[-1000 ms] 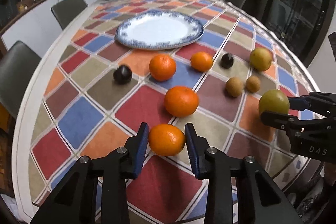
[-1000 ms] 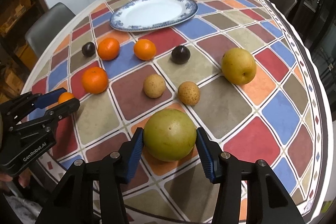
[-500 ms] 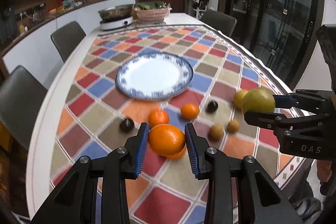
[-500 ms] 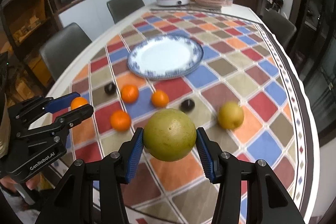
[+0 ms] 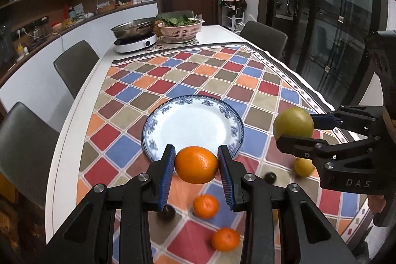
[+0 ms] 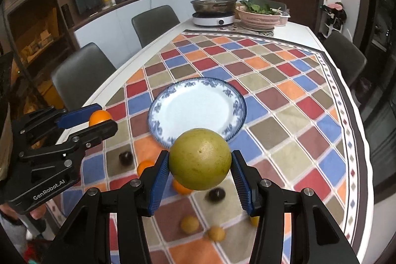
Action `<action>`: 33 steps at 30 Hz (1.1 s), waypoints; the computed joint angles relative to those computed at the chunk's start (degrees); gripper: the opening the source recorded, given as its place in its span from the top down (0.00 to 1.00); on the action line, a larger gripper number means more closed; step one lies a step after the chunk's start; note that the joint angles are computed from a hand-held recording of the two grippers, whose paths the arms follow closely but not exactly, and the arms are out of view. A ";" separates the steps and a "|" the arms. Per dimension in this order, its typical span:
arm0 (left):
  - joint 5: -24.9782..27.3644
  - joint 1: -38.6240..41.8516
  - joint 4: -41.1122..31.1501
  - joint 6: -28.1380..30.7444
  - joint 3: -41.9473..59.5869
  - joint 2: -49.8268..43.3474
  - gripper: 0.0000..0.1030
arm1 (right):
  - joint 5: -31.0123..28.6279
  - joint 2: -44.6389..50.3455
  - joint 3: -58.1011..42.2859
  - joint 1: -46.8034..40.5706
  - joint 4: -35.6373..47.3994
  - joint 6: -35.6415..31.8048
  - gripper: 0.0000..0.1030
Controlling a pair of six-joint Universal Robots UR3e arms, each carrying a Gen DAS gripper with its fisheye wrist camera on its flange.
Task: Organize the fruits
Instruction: 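Lower the orange onto the blue-and-white plate while the right gripper sets the pomelo there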
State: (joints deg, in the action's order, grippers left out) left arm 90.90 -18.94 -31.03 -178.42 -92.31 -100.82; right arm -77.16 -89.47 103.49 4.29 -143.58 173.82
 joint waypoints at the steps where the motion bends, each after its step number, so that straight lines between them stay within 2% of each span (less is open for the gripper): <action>1: -0.14 0.31 -0.22 0.39 1.12 -1.09 0.66 | 0.54 1.85 -1.86 -0.17 0.20 -0.32 0.51; 13: -5.39 5.83 -9.41 3.19 22.43 -19.64 0.66 | -0.19 24.51 -27.99 0.93 7.51 -3.15 0.51; 18: -5.11 6.98 -17.34 3.76 36.30 -29.50 0.66 | -1.21 34.36 -40.34 1.40 12.18 -3.98 0.51; 23: -6.05 8.08 -24.42 3.29 49.23 -38.12 0.66 | -0.72 44.61 -55.39 1.31 20.91 -3.54 0.51; 33: -6.39 8.39 -35.29 3.05 69.06 -50.01 0.65 | -1.93 54.81 -71.76 1.68 28.71 -3.14 0.51</action>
State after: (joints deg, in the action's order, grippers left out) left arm 84.50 -10.55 -66.32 -175.37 -23.25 -150.84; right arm -79.10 -34.66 31.73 5.97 -114.88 170.69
